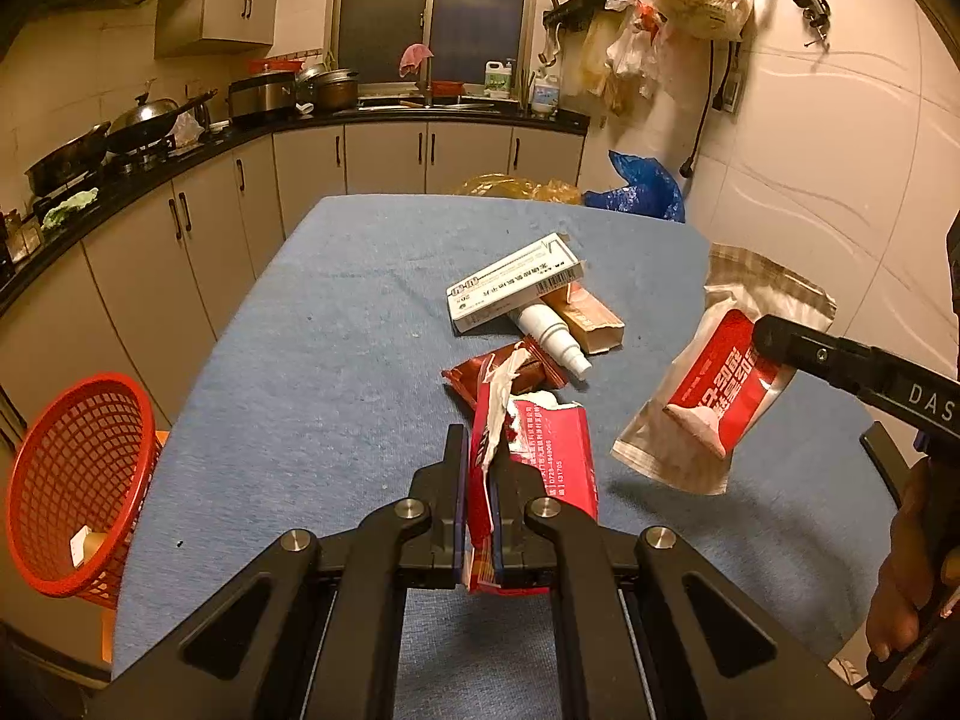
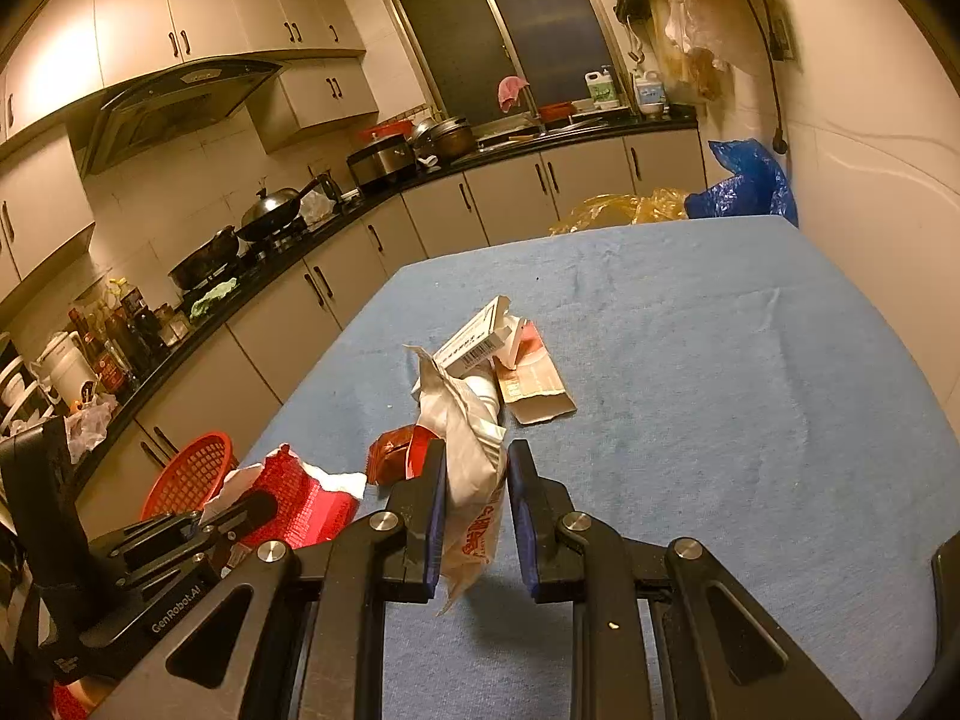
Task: Collect trash
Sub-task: 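Lift the red wrapper with the left tool while the right tool lifts the paper bag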
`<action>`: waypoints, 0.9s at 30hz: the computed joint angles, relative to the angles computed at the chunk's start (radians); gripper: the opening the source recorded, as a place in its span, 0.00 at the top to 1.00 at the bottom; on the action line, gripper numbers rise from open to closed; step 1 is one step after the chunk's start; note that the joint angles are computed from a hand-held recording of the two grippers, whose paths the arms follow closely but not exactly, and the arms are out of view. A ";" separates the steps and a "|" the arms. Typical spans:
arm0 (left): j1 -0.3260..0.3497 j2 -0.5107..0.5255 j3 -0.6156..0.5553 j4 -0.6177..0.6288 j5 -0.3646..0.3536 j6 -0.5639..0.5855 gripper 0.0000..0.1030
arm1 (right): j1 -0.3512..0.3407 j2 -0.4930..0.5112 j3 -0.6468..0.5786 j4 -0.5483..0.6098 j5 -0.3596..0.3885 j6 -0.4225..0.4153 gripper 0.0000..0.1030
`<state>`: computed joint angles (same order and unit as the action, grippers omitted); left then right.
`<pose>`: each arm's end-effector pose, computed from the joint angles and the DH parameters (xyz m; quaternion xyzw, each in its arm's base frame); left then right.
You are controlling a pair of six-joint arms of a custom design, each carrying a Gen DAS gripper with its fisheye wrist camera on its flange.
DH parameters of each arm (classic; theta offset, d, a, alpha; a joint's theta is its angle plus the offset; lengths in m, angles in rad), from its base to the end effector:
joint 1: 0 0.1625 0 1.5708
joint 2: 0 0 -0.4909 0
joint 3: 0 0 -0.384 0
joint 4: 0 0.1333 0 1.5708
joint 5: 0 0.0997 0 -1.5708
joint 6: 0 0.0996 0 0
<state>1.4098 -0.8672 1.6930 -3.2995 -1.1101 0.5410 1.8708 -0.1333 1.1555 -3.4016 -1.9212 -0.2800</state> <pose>0.0615 -0.7290 0.2776 0.2077 0.8569 -0.3783 0.2820 0.3380 -0.7572 -0.0924 0.1932 -0.8871 0.3889 0.1564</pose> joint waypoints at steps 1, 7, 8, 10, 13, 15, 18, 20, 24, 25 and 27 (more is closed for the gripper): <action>0.000 -0.002 0.001 0.001 -0.001 0.000 0.95 | 0.000 0.000 0.001 -0.003 -0.001 -0.001 0.80; -0.003 -0.004 0.005 -0.005 0.000 0.000 0.95 | 0.000 0.002 0.001 -0.004 0.002 -0.004 0.80; -0.003 -0.004 0.005 -0.005 0.001 0.000 0.95 | 0.000 0.003 -0.002 -0.001 0.002 -0.006 0.80; -0.003 -0.005 0.006 -0.008 0.002 0.000 0.95 | 0.000 0.004 -0.002 -0.002 0.003 -0.008 0.80; -0.004 -0.006 0.007 -0.011 0.002 0.001 0.95 | 0.002 0.007 -0.006 0.000 0.002 -0.012 0.80; -0.005 -0.006 0.007 -0.012 0.003 0.001 0.95 | 0.001 0.007 -0.005 0.002 0.005 -0.012 0.80; -0.006 -0.006 0.007 -0.012 0.004 0.000 0.95 | 0.002 0.008 -0.007 0.003 0.006 -0.018 0.80; -0.006 -0.007 0.008 -0.013 0.004 -0.001 0.95 | 0.001 0.007 -0.008 0.007 0.009 -0.020 0.80; -0.006 -0.008 0.008 -0.014 0.003 -0.002 0.95 | 0.000 0.007 -0.009 0.011 0.012 -0.021 0.80; -0.004 -0.009 0.009 -0.014 0.000 0.000 0.95 | 0.001 0.007 -0.009 0.011 0.012 -0.021 0.80; -0.005 -0.009 0.008 -0.016 0.001 -0.001 0.95 | 0.002 0.008 -0.008 0.010 0.012 -0.021 0.80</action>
<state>1.4049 -0.8762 1.7012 -3.3152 -1.1087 0.5403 1.8730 -0.1254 1.1478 -3.3915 -1.9088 -0.3013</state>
